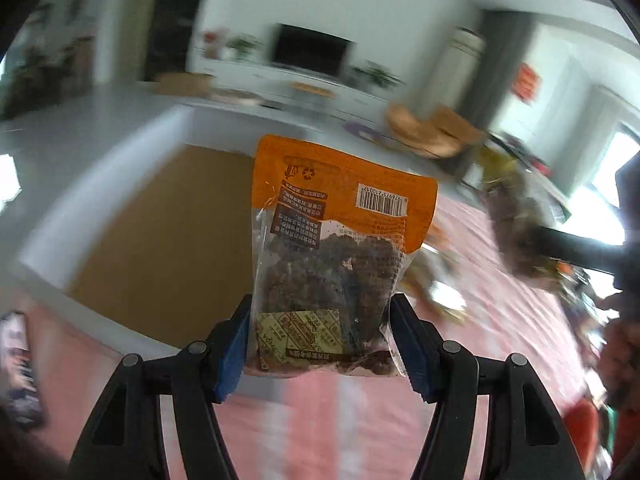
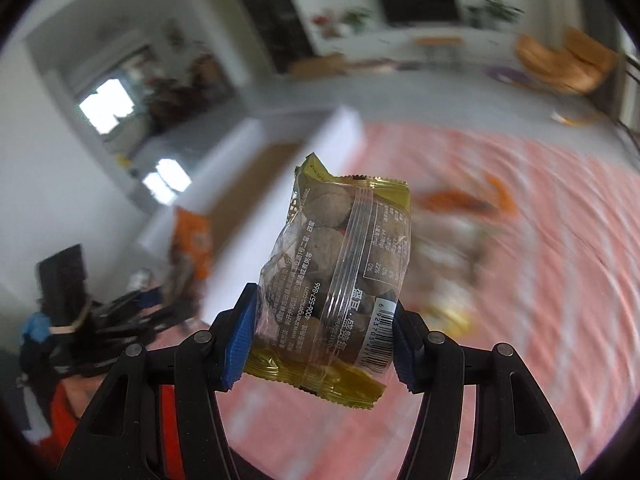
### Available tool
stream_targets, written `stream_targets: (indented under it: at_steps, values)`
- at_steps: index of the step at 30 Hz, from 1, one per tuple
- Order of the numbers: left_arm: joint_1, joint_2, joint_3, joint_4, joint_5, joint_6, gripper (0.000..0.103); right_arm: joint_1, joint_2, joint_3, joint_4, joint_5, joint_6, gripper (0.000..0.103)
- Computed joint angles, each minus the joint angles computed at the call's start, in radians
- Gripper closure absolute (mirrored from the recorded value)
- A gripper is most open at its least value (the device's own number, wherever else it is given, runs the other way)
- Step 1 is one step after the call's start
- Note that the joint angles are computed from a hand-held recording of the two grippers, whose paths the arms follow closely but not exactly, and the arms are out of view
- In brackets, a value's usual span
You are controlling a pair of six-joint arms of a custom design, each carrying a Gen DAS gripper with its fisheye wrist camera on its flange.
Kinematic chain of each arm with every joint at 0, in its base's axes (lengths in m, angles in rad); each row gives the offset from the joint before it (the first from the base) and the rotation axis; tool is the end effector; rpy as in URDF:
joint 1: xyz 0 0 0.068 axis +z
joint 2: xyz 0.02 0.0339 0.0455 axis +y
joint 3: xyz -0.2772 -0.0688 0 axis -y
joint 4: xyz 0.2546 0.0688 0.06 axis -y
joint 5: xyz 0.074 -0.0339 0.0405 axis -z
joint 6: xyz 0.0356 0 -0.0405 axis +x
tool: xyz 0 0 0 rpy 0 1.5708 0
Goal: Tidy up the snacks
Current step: 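Carry both bags into the white box and open both grippers, then bring both tools back over the table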
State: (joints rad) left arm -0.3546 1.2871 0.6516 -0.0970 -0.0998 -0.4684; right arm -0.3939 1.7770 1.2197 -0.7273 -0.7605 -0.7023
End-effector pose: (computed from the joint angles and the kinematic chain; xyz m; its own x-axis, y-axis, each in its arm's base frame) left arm 0.2491 -0.0884 0.2036 -0.6842 -0.2257 -0.6935 -0.0368 0.9604 -0.2762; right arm 0.3351 -0.1127 0.2054 -0.7398 -0.1994 -0.6426 -0.4972 0.8055 0.3224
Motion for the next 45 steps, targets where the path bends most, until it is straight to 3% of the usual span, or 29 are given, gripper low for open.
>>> stream_targets:
  at_steps: [3, 5, 7, 10, 12, 16, 20, 23, 27, 30, 33, 38, 45]
  values:
    - [0.140, 0.043, 0.036, -0.034, -0.021, 0.091, 0.033, 0.206, -0.061, -0.042, 0.128, 0.006, 0.179, 0.041]
    - [0.229, 0.115, 0.073, -0.038, -0.013, 0.108, 0.019, 0.325, -0.045, -0.031, 0.181, 0.002, 0.276, 0.036]
    - [0.285, 0.148, 0.088, -0.039, 0.005, 0.106, 0.017, 0.416, -0.017, -0.015, 0.242, 0.000, 0.365, 0.026]
    - [0.314, 0.130, 0.065, -0.009, -0.001, 0.106, 0.015, 0.471, -0.029, -0.036, 0.357, 0.018, 0.442, 0.024]
    - [0.305, 0.096, 0.028, 0.023, -0.018, 0.093, 0.008, 0.447, -0.059, -0.067, 0.397, -0.008, 0.428, 0.024]
    - [0.207, 0.030, -0.052, 0.071, -0.020, 0.053, 0.007, 0.368, -0.107, -0.174, 0.480, 0.050, 0.320, 0.024]
    - [-0.079, 0.035, -0.088, 0.127, -0.038, -0.006, 0.006, 0.210, -0.002, -0.259, 0.588, 0.169, 0.147, 0.024]
    - [-0.292, 0.164, -0.053, 0.192, -0.050, -0.043, 0.004, 0.074, 0.192, -0.263, 0.719, 0.309, 0.046, 0.024]
    - [-0.463, 0.445, 0.079, 0.247, -0.034, -0.097, 0.004, -0.136, 0.403, -0.195, 0.805, 0.369, 0.014, 0.024]
    - [-0.518, 0.636, 0.193, 0.245, -0.075, -0.116, 0.004, -0.249, 0.486, -0.141, 0.845, 0.375, 0.034, 0.024]
    - [-0.528, 0.724, 0.242, 0.237, -0.124, -0.125, 0.004, -0.305, 0.501, -0.120, 0.853, 0.357, 0.055, 0.024]
    - [-0.516, 0.771, 0.220, 0.277, -0.187, -0.116, 0.004, -0.319, 0.515, -0.149, 0.918, 0.326, 0.069, 0.023]
    - [-0.535, 0.809, 0.214, 0.296, -0.257, -0.079, 0.003, -0.341, 0.493, -0.180, 0.913, 0.314, 0.056, 0.019]
